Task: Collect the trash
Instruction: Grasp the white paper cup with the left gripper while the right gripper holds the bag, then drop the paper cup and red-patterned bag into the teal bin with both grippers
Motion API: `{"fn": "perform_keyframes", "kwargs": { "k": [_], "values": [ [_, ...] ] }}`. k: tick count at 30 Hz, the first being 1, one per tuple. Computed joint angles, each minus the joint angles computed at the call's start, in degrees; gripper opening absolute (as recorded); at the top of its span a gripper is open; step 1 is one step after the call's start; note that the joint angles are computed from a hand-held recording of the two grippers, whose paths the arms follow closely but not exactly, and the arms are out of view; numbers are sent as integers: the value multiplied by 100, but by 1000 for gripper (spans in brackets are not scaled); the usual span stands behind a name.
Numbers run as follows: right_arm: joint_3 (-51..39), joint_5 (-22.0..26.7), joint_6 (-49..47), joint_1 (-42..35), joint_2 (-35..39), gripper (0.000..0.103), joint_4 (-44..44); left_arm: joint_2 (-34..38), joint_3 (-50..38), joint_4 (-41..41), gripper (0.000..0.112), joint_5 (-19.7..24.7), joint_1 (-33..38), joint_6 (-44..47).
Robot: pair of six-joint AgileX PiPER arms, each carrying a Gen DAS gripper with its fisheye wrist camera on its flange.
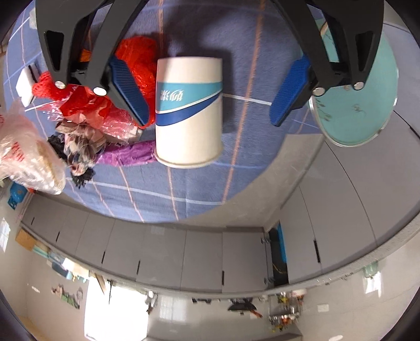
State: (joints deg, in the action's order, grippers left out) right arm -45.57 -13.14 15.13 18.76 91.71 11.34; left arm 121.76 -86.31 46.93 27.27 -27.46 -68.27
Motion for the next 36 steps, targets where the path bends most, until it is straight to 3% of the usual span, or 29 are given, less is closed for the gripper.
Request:
{"fn": "perform_keyframes", "kwargs": {
  "k": [4,6,11,18,23,36],
  "values": [
    [-39,23,296,-32,71,42,-284,204,-219,-574,75,-68,98,530],
    [-44,46,373,-20,68,42,-331,274,-273,-755,60,-88,126,734],
    [-33,99,84,71,-26,43,-11,162,-102,-472,59,-184,114,463],
    [78,-20,-1398,565,-297,43,1548,-854,1059,1012,59,-205,41,-1063],
    [-25,-92,-2245,1089,-292,43,2422,-1602,2002,1583,60,-67,152,-1773],
    [-1240,123,-4844,2508,663,43,4887,-3152,4139,2500,60,90,1148,-2809]
  ]
}}
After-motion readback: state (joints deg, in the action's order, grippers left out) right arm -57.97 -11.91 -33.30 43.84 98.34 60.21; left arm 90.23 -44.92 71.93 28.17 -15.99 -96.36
